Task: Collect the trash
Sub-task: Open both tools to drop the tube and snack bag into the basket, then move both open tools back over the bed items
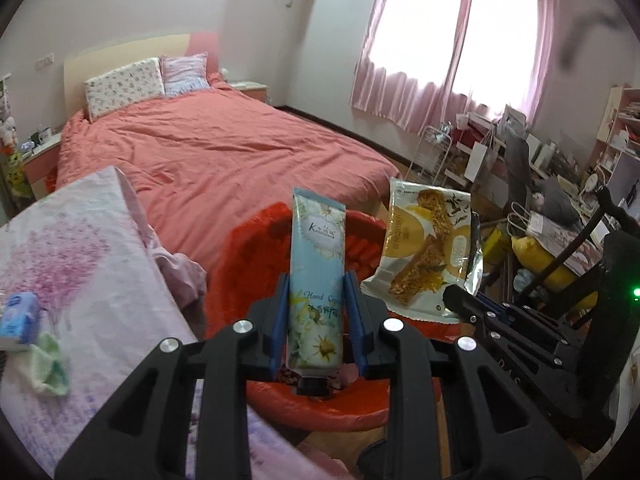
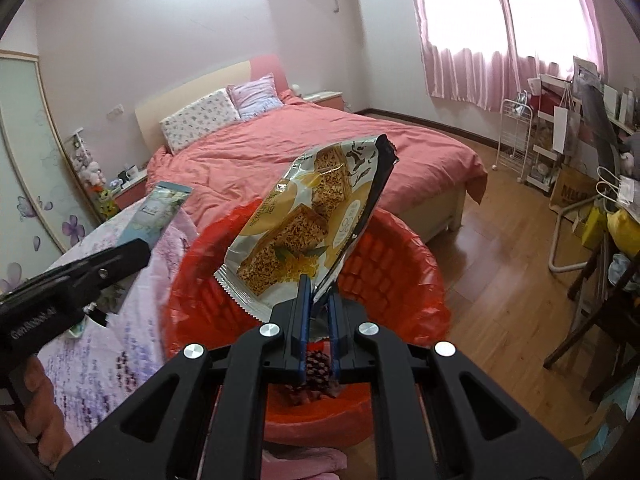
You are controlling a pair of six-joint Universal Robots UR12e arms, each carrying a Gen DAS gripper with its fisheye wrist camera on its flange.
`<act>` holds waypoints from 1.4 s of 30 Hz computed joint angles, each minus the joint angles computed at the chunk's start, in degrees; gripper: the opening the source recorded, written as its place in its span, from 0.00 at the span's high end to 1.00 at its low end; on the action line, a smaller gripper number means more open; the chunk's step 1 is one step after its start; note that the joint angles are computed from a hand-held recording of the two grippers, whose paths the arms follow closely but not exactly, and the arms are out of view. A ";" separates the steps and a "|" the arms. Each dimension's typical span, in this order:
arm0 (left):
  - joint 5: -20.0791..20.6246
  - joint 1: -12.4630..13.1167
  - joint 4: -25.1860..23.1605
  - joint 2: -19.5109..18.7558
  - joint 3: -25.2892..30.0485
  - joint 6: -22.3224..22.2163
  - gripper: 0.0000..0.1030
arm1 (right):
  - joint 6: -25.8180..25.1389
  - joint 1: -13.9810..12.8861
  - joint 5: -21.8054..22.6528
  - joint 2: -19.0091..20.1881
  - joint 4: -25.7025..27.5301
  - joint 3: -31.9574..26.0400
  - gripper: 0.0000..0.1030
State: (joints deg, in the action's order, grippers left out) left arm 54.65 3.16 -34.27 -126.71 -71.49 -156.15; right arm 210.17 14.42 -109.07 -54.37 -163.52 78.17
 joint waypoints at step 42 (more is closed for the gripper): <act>29.85 11.72 8.64 -2.41 0.49 -12.60 0.22 | -7.81 4.19 5.80 4.64 3.70 -9.42 0.39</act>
State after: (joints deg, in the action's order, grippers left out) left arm 84.50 14.88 -25.63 -129.12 -71.00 -168.75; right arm 202.36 18.61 -103.27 -49.74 -159.83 68.75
